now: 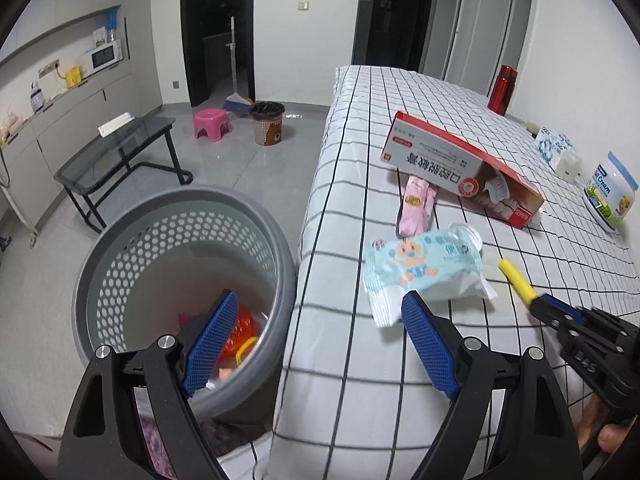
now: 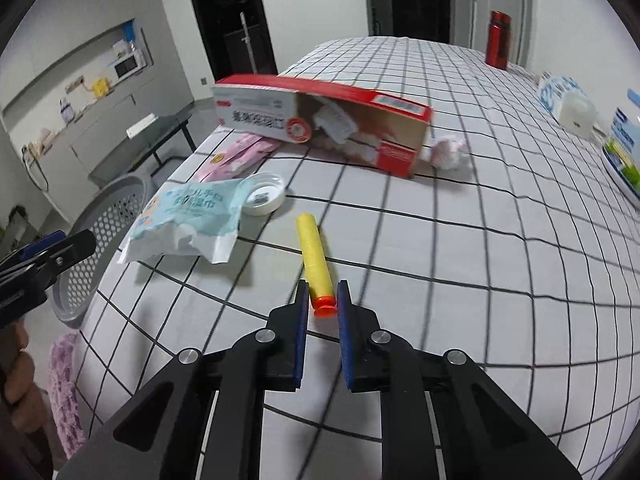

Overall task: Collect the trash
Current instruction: 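Grasp the yellow foam stick with the right tool while the left tool approaches the wipes packet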

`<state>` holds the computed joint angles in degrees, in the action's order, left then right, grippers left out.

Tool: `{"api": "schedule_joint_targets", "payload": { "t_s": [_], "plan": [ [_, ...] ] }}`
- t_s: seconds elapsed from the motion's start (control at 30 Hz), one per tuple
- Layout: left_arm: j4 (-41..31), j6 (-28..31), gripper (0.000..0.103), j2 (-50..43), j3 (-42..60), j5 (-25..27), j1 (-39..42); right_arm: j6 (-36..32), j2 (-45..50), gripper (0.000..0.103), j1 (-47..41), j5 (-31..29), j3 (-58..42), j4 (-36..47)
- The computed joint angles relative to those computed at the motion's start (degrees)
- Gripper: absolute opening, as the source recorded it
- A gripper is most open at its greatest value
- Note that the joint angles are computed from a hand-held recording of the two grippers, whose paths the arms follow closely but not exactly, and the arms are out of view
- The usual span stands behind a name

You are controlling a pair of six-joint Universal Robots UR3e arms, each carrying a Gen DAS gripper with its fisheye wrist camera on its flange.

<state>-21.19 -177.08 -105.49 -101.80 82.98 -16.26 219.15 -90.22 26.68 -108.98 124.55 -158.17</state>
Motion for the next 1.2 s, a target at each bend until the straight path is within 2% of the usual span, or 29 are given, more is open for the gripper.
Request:
{"api": "schedule_joint_targets", "payload": {
  "t_s": [0.4, 0.63, 0.77, 1.2],
  "plan": [
    [-3.2, 4.6, 0.085, -14.7, 20.2, 1.9, -1.9, 2.6, -7.3, 0.014, -0.7, -0.6, 5.6, 0.5],
    [-7.4, 6.9, 0.085, -20.0, 26.6, 1.3, -2.7, 2.8, -9.1, 0.014, -1.6, 0.3, 7.0, 0.8],
    [-7.2, 7.0, 0.085, -18.8, 24.5, 1.0, -3.0, 2.5, -9.9, 0.014, -1.7, 0.7, 7.5, 0.1],
    [-3.7, 5.8, 0.085, -8.1, 8.5, -0.4, -2.8, 0.7, -8.8, 0.014, -1.3, 2.3, 7.4, -1.9]
  ]
}}
